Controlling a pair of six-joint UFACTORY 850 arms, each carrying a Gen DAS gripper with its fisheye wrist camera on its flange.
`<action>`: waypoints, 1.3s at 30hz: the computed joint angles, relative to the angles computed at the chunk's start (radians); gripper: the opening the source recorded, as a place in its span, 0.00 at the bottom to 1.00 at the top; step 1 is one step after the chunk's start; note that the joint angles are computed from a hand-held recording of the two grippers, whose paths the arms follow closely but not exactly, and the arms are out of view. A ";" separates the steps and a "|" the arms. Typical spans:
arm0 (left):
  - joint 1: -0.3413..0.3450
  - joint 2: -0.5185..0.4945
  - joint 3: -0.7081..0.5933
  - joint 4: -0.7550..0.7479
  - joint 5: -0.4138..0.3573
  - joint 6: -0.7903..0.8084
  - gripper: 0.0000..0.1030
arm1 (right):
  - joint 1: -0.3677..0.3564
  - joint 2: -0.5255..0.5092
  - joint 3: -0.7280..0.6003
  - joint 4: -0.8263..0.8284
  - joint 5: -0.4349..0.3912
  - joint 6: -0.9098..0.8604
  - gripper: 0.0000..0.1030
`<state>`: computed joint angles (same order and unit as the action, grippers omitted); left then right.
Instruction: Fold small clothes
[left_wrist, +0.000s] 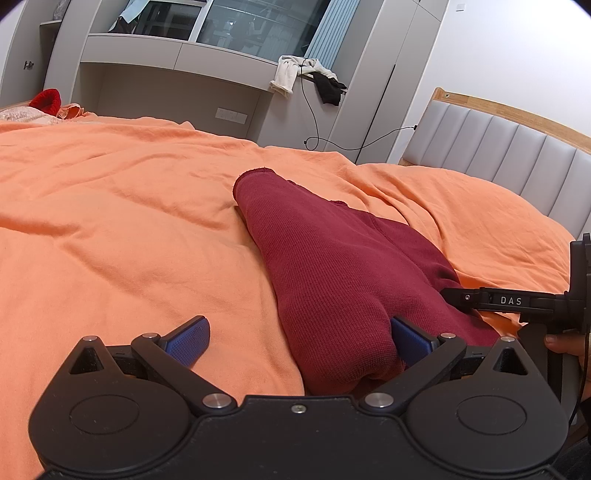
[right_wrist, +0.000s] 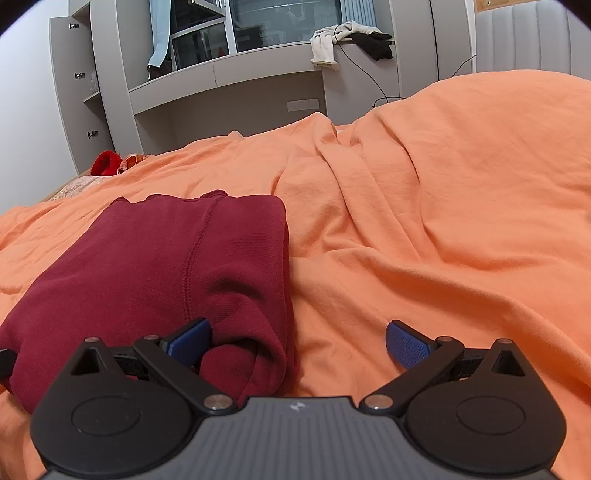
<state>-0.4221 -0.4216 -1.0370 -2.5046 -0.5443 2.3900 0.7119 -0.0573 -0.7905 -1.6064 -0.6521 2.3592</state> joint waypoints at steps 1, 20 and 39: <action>0.000 0.000 0.000 0.000 0.000 0.000 1.00 | -0.001 0.000 0.000 -0.001 0.001 0.001 1.00; -0.001 0.000 0.002 0.001 -0.005 -0.005 1.00 | -0.040 -0.025 0.016 -0.409 -0.064 0.390 0.47; 0.003 -0.003 0.003 0.007 -0.014 -0.007 1.00 | 0.133 -0.205 -0.129 -0.245 -0.377 -0.285 0.17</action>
